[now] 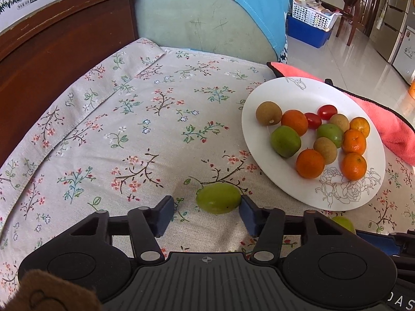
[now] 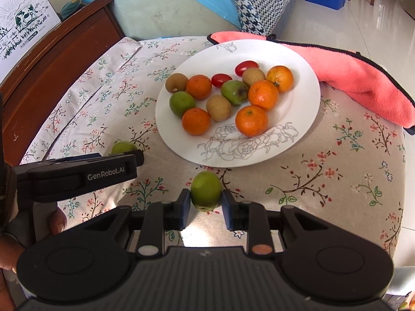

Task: Organize fruits
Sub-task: 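Close the right gripper on a green lime while the left gripper grasps the other lime, then carry both limes in the grippers over the white plate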

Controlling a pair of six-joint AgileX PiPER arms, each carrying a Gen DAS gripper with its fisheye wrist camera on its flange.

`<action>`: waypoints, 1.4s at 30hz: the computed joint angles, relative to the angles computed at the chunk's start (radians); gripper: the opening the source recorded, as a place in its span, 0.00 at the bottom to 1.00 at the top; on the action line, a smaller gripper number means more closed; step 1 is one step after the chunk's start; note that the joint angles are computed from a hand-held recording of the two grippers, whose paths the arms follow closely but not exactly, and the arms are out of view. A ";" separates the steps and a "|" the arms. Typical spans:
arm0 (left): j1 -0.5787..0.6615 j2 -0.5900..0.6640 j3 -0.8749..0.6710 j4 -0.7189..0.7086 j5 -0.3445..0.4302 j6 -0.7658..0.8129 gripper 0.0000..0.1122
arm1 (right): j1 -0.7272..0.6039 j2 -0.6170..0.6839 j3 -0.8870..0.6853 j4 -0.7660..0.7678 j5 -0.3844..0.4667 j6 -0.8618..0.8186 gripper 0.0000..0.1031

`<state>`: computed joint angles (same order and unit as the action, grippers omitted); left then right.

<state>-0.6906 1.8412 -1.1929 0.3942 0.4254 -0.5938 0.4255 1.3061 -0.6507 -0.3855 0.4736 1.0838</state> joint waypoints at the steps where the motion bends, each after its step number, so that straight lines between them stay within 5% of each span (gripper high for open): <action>1: 0.001 -0.003 0.004 0.001 -0.009 0.002 0.36 | 0.000 0.000 0.000 0.000 0.000 0.001 0.26; 3: 0.005 -0.007 0.008 -0.018 -0.019 0.016 0.29 | -0.001 -0.001 0.002 0.001 -0.002 0.002 0.26; 21: 0.037 -0.082 0.026 -0.118 -0.068 0.065 0.29 | -0.046 -0.047 0.000 0.055 -0.019 -0.034 0.26; 27: 0.007 -0.118 0.011 0.008 -0.077 -0.035 0.29 | -0.127 -0.122 -0.020 0.139 -0.025 -0.149 0.26; 42: 0.009 0.034 -0.254 -0.202 -0.053 0.155 0.29 | -0.435 -0.081 -0.119 0.434 -0.142 -0.584 0.26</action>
